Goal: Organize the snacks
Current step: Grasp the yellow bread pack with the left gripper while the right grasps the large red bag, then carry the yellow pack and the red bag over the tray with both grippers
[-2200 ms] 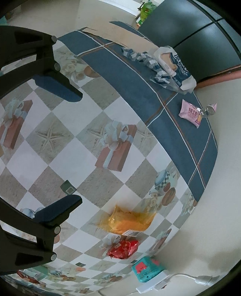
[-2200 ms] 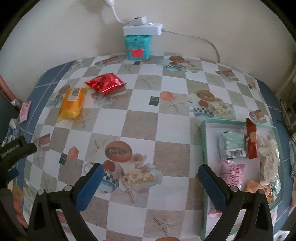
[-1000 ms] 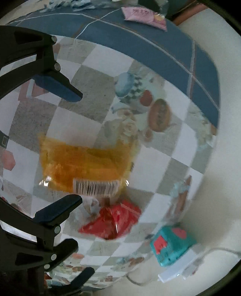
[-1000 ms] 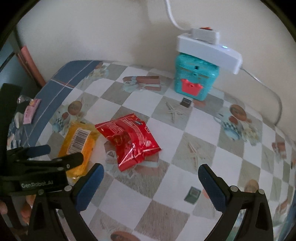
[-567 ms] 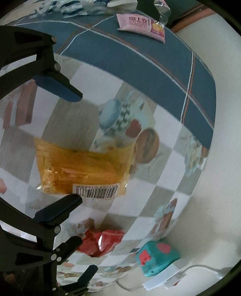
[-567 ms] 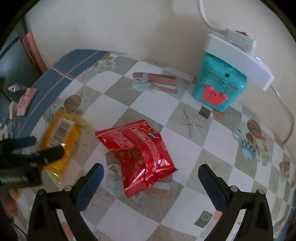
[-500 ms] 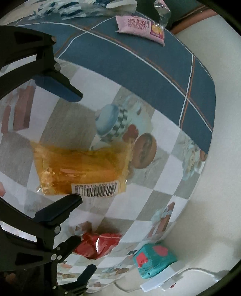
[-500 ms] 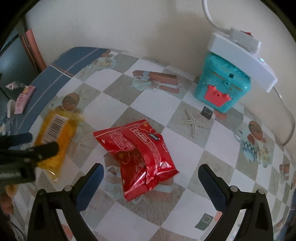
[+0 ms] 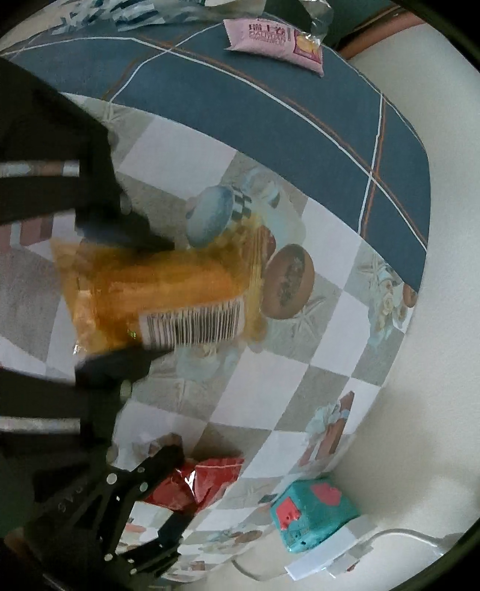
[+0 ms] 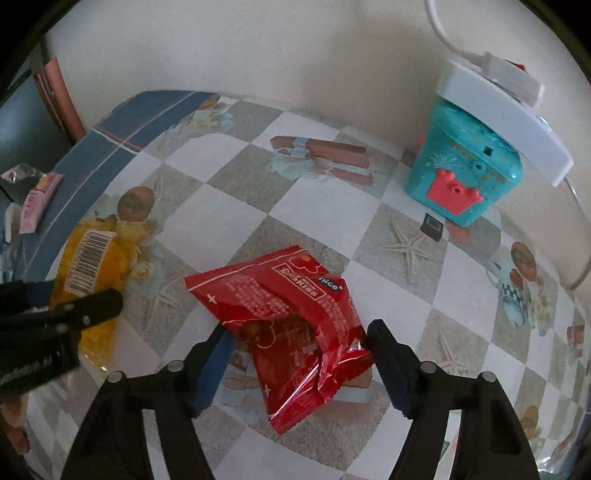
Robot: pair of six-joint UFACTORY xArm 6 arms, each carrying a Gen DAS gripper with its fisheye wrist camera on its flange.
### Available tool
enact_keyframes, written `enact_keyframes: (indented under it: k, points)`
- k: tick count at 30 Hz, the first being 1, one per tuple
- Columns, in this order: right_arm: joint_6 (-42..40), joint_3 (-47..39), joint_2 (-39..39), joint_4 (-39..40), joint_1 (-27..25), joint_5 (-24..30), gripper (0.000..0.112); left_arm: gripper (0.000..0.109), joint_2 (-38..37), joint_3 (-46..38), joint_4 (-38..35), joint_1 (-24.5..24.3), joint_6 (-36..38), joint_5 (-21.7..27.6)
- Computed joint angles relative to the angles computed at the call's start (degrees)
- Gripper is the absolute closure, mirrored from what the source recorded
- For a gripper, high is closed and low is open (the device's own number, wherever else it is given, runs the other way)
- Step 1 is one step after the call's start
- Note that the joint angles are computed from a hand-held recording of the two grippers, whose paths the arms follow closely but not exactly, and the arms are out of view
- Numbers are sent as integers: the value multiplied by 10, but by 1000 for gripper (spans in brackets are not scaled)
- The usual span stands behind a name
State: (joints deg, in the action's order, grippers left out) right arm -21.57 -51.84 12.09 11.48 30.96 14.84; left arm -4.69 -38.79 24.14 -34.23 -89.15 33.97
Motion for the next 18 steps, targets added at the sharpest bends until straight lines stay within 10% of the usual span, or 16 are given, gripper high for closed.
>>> enact_keyframes:
  k: [18]
  points:
    - [27, 251, -324, 39, -47, 31, 41, 65, -66, 3, 5, -158, -244, 131]
